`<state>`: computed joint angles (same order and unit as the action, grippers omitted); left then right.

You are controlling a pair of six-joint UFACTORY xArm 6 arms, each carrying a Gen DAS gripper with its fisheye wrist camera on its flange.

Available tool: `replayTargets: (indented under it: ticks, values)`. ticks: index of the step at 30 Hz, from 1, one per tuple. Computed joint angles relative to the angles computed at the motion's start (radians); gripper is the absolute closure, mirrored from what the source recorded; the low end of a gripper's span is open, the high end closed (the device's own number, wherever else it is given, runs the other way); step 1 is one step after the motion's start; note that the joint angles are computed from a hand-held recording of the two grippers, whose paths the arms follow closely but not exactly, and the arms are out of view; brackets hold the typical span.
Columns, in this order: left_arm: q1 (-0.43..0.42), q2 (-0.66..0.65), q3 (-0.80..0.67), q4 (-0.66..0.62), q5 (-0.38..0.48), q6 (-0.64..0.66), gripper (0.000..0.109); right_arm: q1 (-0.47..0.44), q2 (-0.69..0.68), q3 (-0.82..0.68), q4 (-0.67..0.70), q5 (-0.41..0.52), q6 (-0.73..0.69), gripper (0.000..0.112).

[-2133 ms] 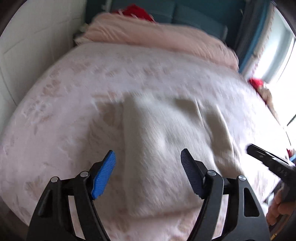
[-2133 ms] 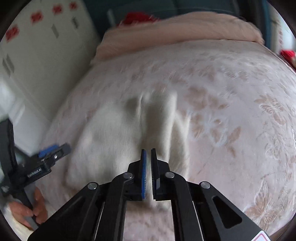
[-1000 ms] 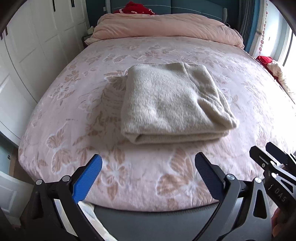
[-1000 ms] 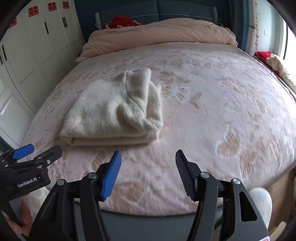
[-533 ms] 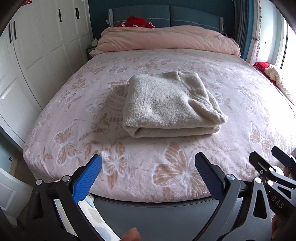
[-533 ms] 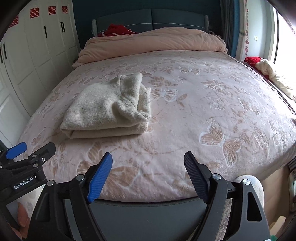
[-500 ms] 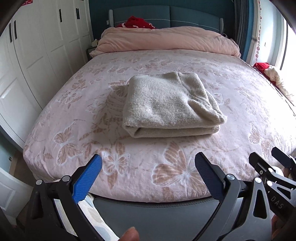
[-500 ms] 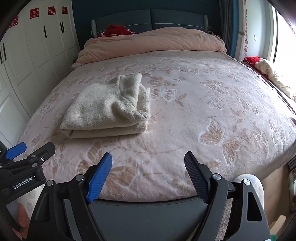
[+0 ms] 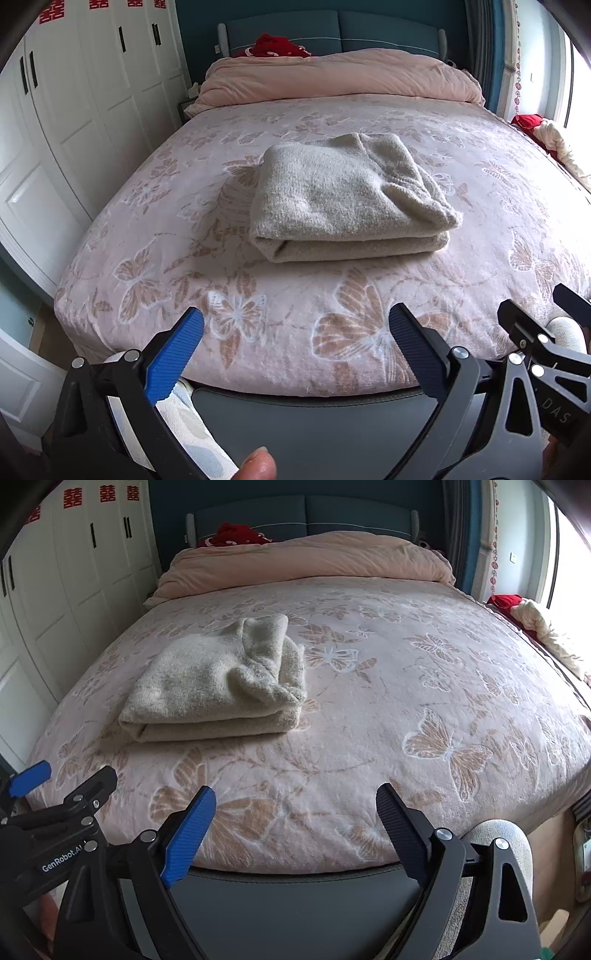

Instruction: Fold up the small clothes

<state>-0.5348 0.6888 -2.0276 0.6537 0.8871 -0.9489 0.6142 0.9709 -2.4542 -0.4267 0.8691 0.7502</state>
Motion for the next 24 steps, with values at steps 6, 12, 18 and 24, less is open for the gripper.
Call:
replayTargets:
  ticks: [6, 12, 18, 24]
  values:
    - [0.001, 0.001, 0.007, 0.0, 0.0, -0.01, 0.01, 0.002, -0.002, 0.004, -0.006, -0.004, 0.003, 0.026]
    - [0.034, -0.039, 0.077, -0.042, -0.05, -0.036, 0.01, -0.009, 0.046, -0.064, 0.046, 0.024, -0.015, 0.026]
    - [0.042, -0.048, 0.098, -0.043, -0.053, -0.046, 0.01, -0.016, 0.049, -0.057, 0.084, 0.039, -0.008, 0.026]
    - [0.026, -0.03, 0.079, -0.016, -0.04, -0.028, 0.01, 0.003, 0.065, -0.089, 0.058, 0.05, -0.035, 0.026]
